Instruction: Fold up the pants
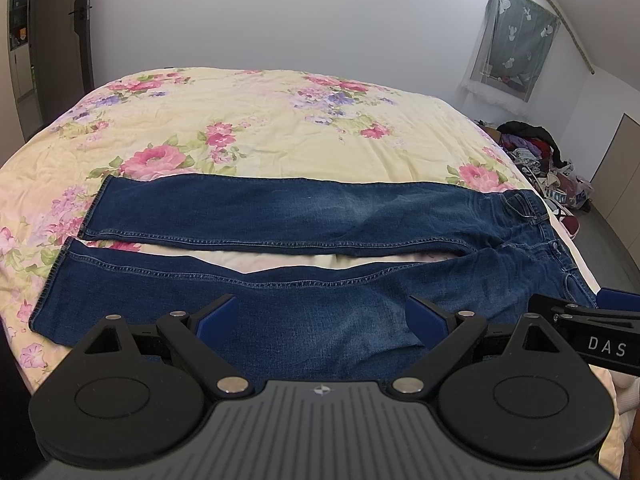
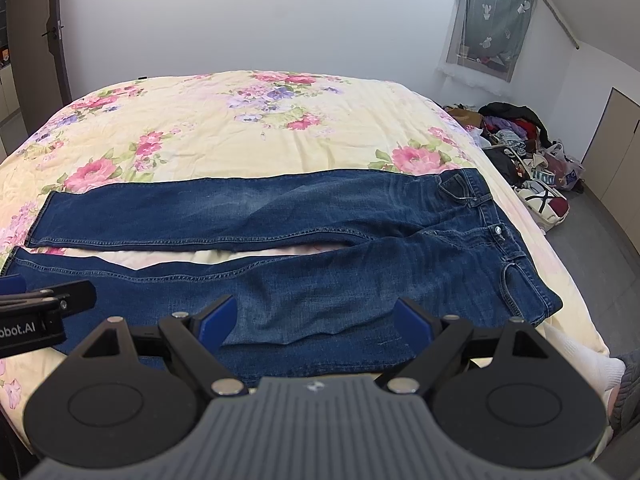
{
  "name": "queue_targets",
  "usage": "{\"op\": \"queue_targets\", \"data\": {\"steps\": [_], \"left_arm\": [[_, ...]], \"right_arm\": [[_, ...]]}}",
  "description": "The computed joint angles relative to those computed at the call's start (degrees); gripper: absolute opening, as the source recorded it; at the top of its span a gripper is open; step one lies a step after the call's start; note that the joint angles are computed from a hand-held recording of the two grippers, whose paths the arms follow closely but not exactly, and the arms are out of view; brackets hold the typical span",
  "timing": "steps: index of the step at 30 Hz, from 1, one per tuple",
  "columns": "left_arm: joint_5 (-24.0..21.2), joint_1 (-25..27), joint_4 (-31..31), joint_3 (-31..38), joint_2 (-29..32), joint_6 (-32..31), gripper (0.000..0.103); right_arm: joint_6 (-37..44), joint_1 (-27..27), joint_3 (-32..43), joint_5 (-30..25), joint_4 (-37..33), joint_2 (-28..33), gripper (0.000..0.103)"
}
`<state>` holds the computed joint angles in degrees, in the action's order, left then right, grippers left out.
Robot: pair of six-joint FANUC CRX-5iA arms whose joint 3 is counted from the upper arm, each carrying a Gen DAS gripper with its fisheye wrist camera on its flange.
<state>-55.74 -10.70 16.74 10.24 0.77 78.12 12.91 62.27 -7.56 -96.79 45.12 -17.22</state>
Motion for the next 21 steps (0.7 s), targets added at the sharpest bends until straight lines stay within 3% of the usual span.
{"op": "queue_targets", "data": {"steps": [21], "left_arm": [[-0.34, 0.04, 0.0, 0.45, 0.29, 0.01, 0.103]], "right_arm": [[0.26, 0.02, -0.08, -0.08, 0.3, -0.19, 0.082]]}}
